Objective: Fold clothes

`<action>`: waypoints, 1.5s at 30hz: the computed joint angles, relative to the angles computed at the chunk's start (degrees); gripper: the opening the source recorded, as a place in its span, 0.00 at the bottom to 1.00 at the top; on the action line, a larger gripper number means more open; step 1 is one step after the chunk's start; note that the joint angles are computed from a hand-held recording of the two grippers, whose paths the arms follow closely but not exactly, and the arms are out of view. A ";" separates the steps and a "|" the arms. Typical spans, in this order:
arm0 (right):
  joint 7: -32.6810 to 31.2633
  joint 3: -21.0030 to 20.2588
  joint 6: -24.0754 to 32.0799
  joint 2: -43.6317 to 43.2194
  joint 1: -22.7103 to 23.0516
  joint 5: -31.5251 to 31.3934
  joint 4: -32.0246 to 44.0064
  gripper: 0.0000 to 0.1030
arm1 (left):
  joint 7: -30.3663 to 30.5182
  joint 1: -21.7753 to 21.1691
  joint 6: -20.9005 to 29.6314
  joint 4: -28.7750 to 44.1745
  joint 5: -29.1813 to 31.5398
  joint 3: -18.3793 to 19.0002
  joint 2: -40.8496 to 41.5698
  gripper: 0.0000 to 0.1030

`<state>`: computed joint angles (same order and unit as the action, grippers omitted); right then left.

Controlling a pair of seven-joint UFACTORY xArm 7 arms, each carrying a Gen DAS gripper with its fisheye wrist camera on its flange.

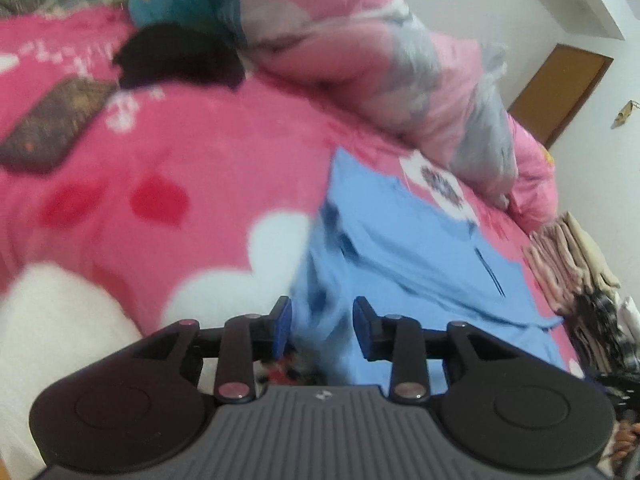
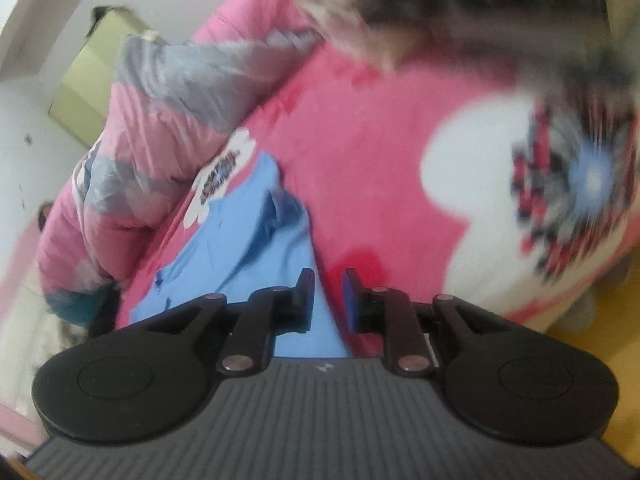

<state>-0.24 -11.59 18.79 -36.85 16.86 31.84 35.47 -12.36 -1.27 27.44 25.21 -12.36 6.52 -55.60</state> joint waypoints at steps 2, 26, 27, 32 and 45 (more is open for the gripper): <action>-3.19 0.80 -1.50 0.31 2.08 -1.47 1.39 0.15 | 1.33 -0.06 -1.45 1.16 1.02 -0.07 1.70 0.34; -63.59 2.84 5.62 36.77 34.65 3.45 33.15 0.17 | 14.08 -3.25 -10.67 6.59 2.09 0.50 18.74 0.32; -64.13 3.74 5.00 36.75 34.18 2.50 32.84 0.19 | 14.46 -3.50 -10.87 6.75 1.77 0.81 19.01 0.32; -65.18 7.71 2.29 37.97 31.29 0.34 33.13 0.19 | 16.11 -4.63 -12.21 7.66 0.02 1.98 20.44 0.32; -63.63 16.38 0.85 41.43 22.02 2.04 37.83 0.02 | 19.86 -8.09 -15.10 10.65 -4.94 4.98 23.78 0.32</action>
